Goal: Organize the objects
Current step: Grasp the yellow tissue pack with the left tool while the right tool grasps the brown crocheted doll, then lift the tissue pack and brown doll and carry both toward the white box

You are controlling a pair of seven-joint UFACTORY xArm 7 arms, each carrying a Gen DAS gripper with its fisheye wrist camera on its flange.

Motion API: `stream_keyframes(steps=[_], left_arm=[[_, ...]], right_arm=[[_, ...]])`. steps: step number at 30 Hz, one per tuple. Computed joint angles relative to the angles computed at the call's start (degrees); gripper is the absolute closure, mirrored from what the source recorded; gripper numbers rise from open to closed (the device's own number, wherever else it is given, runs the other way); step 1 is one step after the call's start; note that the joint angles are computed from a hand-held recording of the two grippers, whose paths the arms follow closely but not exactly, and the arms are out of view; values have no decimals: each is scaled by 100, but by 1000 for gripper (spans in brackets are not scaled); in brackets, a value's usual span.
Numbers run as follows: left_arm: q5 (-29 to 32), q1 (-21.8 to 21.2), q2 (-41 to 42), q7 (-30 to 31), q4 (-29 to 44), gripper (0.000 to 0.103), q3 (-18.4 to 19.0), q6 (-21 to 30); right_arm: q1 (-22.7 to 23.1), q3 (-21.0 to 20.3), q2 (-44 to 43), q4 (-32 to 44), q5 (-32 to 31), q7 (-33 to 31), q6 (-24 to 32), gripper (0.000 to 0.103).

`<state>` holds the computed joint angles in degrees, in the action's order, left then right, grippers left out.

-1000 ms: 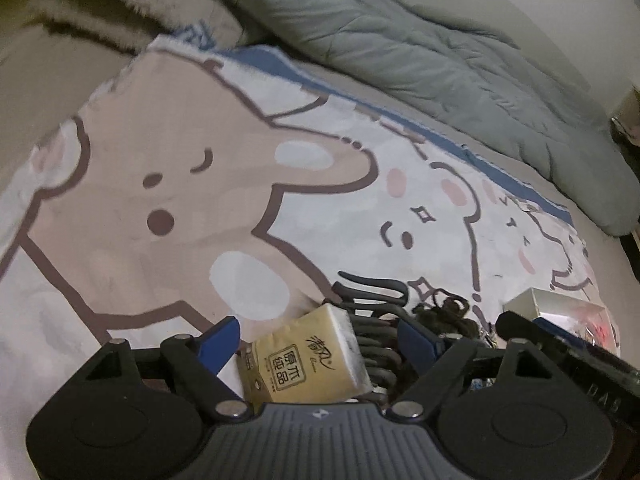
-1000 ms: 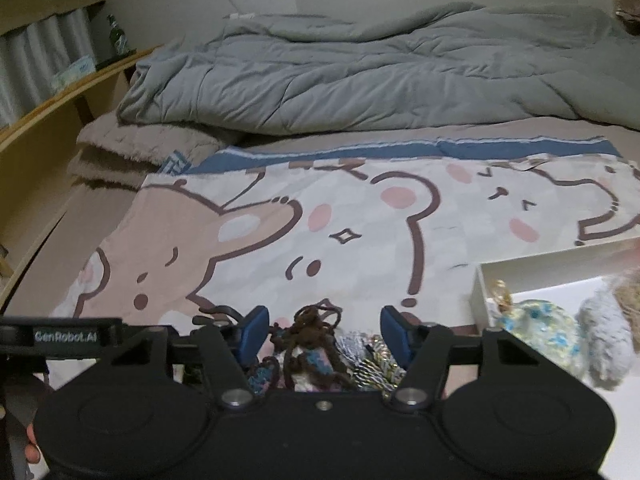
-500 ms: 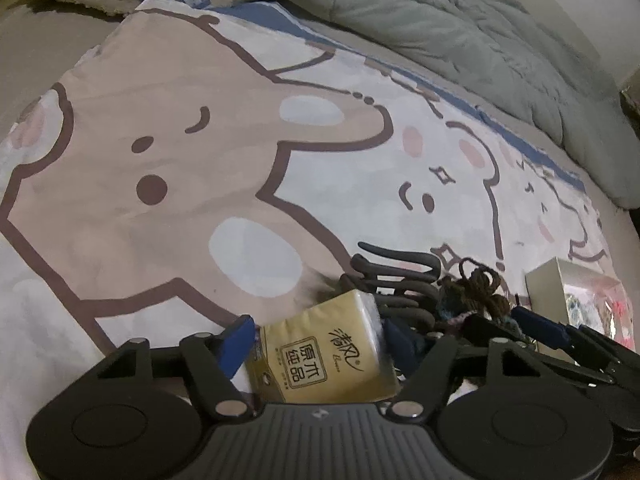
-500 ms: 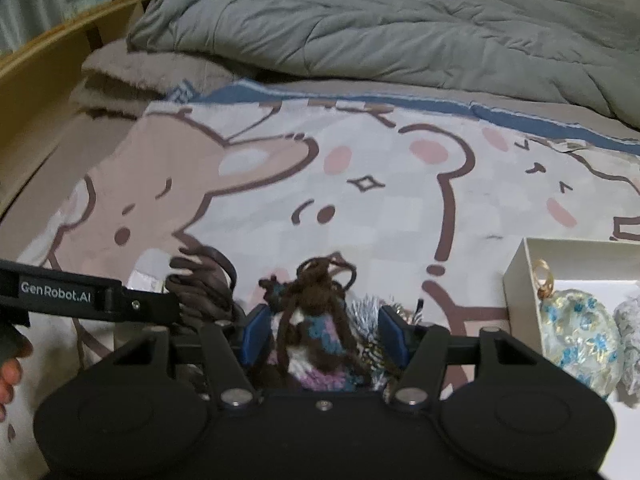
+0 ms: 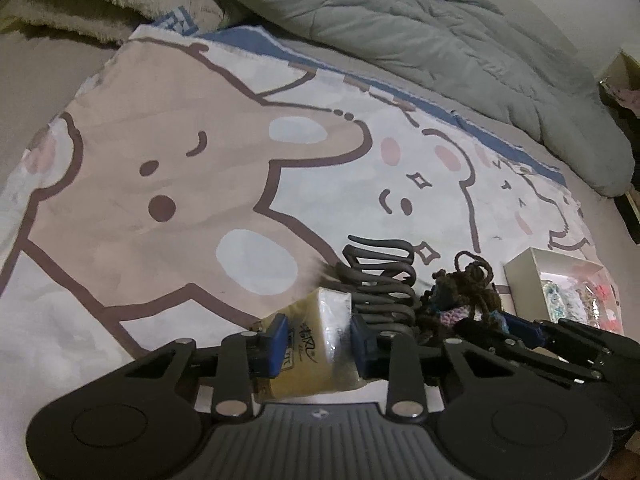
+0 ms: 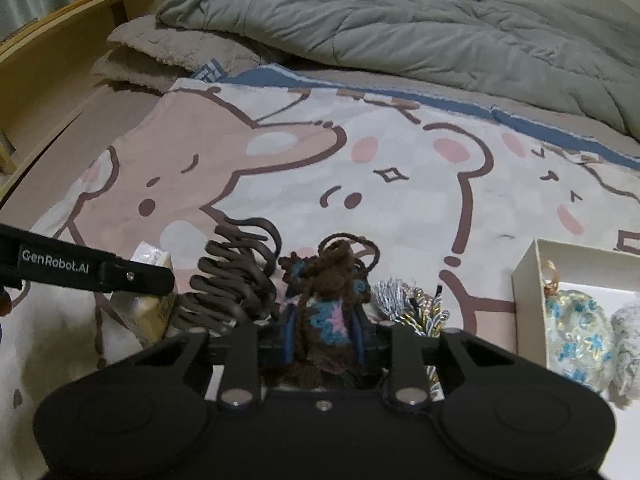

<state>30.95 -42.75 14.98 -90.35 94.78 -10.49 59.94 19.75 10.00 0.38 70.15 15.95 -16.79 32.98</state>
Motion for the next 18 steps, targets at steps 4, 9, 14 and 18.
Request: stream_keyframes(steps=[4, 9, 14, 18], left_arm=[[233, -105, -131, -114, -6, 69, -26, 134], [519, -220, -225, -271, 86, 70, -104, 337], [736, -359, -190, -279, 312, 70, -169, 591], [866, -489, -140, -250, 494, 70, -185, 785]], right_arm=[[12, -18, -257, -133, 254, -76, -94, 75], [75, -78, -581, -297, 522, -182, -219, 75], [121, -120, -820, -414, 515, -124, -284, 75], [146, -190, -998, -511, 545, -136, -272, 75]])
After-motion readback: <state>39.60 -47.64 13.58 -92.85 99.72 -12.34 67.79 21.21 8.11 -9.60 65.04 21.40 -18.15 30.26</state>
